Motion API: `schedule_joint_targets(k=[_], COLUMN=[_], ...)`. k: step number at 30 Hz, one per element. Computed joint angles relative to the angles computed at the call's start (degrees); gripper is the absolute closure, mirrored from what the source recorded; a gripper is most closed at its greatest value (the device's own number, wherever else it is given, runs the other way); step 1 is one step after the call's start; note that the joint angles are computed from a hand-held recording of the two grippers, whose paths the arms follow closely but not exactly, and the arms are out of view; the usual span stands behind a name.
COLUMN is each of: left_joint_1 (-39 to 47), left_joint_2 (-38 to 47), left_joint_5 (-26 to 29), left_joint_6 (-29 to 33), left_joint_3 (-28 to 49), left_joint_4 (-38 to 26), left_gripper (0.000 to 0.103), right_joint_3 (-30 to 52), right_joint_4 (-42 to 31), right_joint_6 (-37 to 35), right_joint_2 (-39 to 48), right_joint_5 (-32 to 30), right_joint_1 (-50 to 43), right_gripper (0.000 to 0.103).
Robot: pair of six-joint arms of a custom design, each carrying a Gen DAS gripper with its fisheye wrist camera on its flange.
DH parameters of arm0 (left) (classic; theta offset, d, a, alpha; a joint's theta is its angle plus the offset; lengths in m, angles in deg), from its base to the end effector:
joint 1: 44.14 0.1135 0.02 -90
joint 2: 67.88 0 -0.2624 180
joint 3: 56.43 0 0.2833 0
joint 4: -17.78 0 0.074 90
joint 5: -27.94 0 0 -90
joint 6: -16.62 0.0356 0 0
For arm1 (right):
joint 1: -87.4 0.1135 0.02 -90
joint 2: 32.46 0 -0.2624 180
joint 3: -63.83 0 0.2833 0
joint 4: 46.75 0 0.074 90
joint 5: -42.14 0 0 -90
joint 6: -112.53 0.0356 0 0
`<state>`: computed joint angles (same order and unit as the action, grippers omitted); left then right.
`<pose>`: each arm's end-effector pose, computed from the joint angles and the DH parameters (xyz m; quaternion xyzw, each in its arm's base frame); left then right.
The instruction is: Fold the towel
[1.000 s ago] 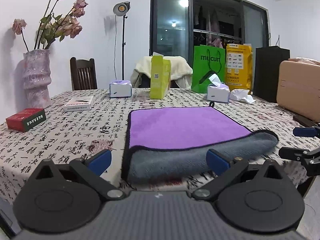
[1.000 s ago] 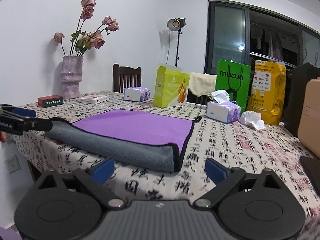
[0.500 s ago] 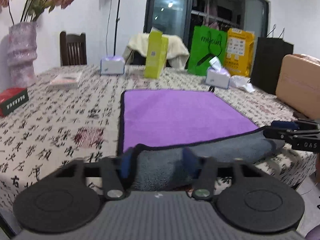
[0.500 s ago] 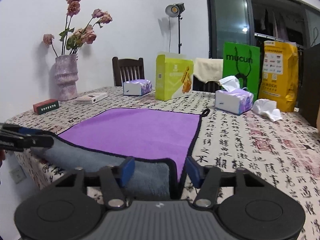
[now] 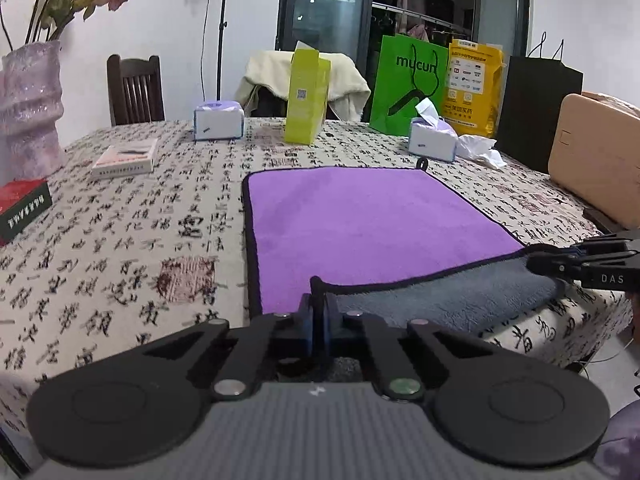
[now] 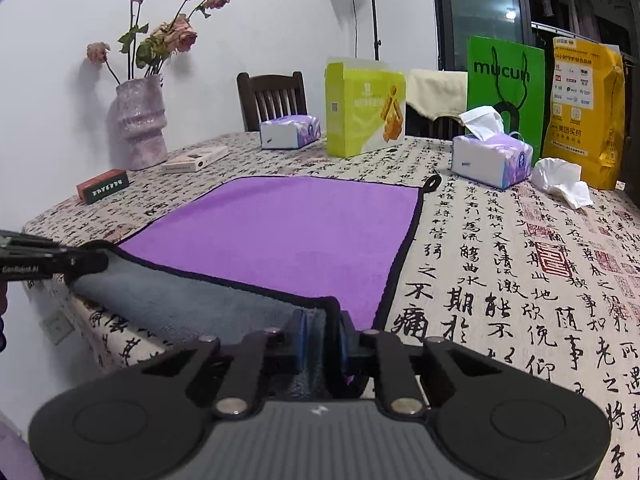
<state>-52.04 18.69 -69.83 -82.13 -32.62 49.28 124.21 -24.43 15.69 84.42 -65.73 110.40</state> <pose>0.2259 -0.0265 0.0668 -0.0397 0.8692 -0.0124 0.4927 0.3494 0.1602 0.0507 -0.2950 0.8248 0.2009 0.4385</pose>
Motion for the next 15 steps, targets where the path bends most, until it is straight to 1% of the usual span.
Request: schedule_joint_targets(k=[2, 4, 9, 15], left_joint_1=[0.1, 0.4, 1.8, 3.8], left_joint_2=[0.1, 0.0, -0.4, 2.2], left_joint_5=[-0.1, 0.1, 1.3, 2.6], left_joint_6=[1.0, 1.6, 2.8, 4.4], left_joint_3=[0.9, 1.9, 4.0, 8.3], left_joint_4=[-0.5, -1.2, -2.3, -3.3], left_gripper=[0.098, 0.098, 0.098, 0.098], right_joint_3=[0.5, 1.1, 2.9, 7.3], right_joint_4=[-1.5, -2.6, -4.2, -6.2], right_joint_6=[-2.0, -2.8, -3.3, -2.6], right_joint_2=[-0.3, -0.7, -1.1, 0.1], right_joint_5=[-0.8, 0.6, 1.0, 1.6], right_joint_1=[0.0, 0.6, 0.7, 0.2], right_gripper=[0.098, 0.099, 0.099, 0.099])
